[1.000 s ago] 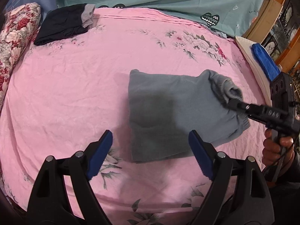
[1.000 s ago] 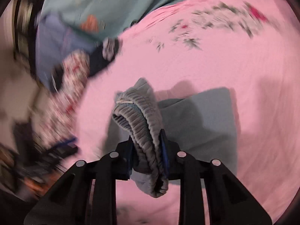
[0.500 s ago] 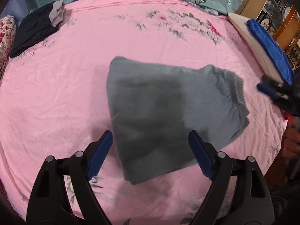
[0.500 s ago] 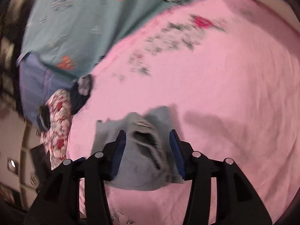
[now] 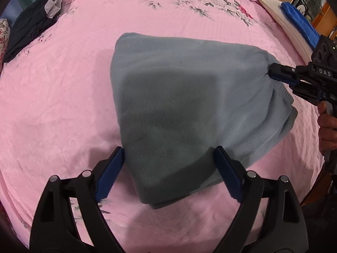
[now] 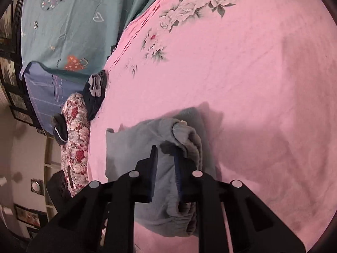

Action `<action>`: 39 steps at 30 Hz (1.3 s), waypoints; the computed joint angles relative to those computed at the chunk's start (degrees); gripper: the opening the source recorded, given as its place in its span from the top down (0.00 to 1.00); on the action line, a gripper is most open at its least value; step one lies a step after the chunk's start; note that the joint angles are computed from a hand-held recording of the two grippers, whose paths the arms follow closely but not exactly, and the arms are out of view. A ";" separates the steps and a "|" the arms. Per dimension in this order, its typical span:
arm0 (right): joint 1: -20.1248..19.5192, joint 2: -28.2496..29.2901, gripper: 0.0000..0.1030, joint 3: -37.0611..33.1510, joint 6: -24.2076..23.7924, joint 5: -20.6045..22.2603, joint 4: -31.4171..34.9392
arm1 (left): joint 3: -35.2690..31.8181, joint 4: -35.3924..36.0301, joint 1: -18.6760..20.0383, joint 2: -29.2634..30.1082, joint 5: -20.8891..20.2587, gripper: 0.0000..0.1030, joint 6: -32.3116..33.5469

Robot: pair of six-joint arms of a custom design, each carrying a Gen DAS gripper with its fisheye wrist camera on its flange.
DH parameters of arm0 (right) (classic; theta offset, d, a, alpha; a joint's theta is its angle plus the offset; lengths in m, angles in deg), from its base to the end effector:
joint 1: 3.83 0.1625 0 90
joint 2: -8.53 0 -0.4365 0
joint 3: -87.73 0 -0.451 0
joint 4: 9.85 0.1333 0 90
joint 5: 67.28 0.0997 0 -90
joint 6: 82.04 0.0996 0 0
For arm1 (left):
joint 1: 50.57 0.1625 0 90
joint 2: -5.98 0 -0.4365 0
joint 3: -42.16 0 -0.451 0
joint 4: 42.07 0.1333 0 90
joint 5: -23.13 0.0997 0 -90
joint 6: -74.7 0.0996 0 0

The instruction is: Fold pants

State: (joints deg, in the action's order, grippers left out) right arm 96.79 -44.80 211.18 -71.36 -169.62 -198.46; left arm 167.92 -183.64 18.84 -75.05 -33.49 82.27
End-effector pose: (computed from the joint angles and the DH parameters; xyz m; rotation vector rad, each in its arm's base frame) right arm 0.2111 -0.5181 0.0505 -0.0817 -2.9219 0.7874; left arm 0.0012 -0.5317 0.2056 0.5796 2.5000 -0.2396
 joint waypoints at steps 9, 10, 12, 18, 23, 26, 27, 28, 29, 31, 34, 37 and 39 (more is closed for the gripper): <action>5.77 -0.50 0.74 1.21 -1.18 -5.99 2.52 | -1.20 -4.36 -0.87 -1.35 -2.97 0.15 2.27; 4.93 0.11 0.78 1.25 -0.34 -7.93 3.52 | -1.37 -4.42 -0.59 -0.11 -2.35 0.15 2.45; 3.30 -0.22 0.80 3.17 0.75 -5.81 0.29 | -1.63 -2.96 0.07 2.71 -0.07 0.14 2.70; 8.39 -1.88 0.68 1.54 0.11 -10.40 2.01 | -1.62 -4.05 -0.68 0.67 -1.84 0.14 3.00; 9.63 2.15 0.67 -3.86 -4.90 -14.65 -0.03 | -5.54 -9.13 -1.31 4.40 -2.43 0.14 5.07; 8.23 5.73 0.69 -7.64 -4.37 -20.99 3.12 | -8.46 -8.98 -0.04 8.28 -0.88 0.14 4.35; 7.54 6.19 0.70 -7.69 -4.22 -21.29 2.57 | -9.58 -7.93 0.67 9.95 0.41 0.14 3.46; 6.44 5.91 0.70 -6.79 -4.60 -19.51 0.51 | -9.78 -7.41 1.26 10.69 1.69 0.12 2.91; 5.69 5.47 0.70 -6.24 -4.24 -17.91 -0.24 | -9.99 -7.12 1.98 11.10 1.35 0.11 2.70; 5.59 4.55 0.69 -5.97 -2.62 -17.18 1.18 | -11.12 -4.85 2.73 10.75 -0.76 0.11 0.01; 8.60 2.71 0.64 -5.45 -2.48 -19.03 3.79 | -9.13 -6.64 1.29 7.14 -0.73 0.13 0.30; 10.95 0.35 0.60 -2.13 -4.99 -18.18 2.66 | -5.55 -7.27 0.16 2.53 -1.69 0.13 2.59; 11.34 -0.48 0.60 -0.12 -4.16 -18.08 4.12 | -2.59 -6.66 -0.35 0.37 -1.19 0.13 4.47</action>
State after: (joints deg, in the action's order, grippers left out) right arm 108.12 -45.28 211.06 -75.52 -187.70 -194.34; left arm 165.33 -190.30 18.48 -74.68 -34.68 86.74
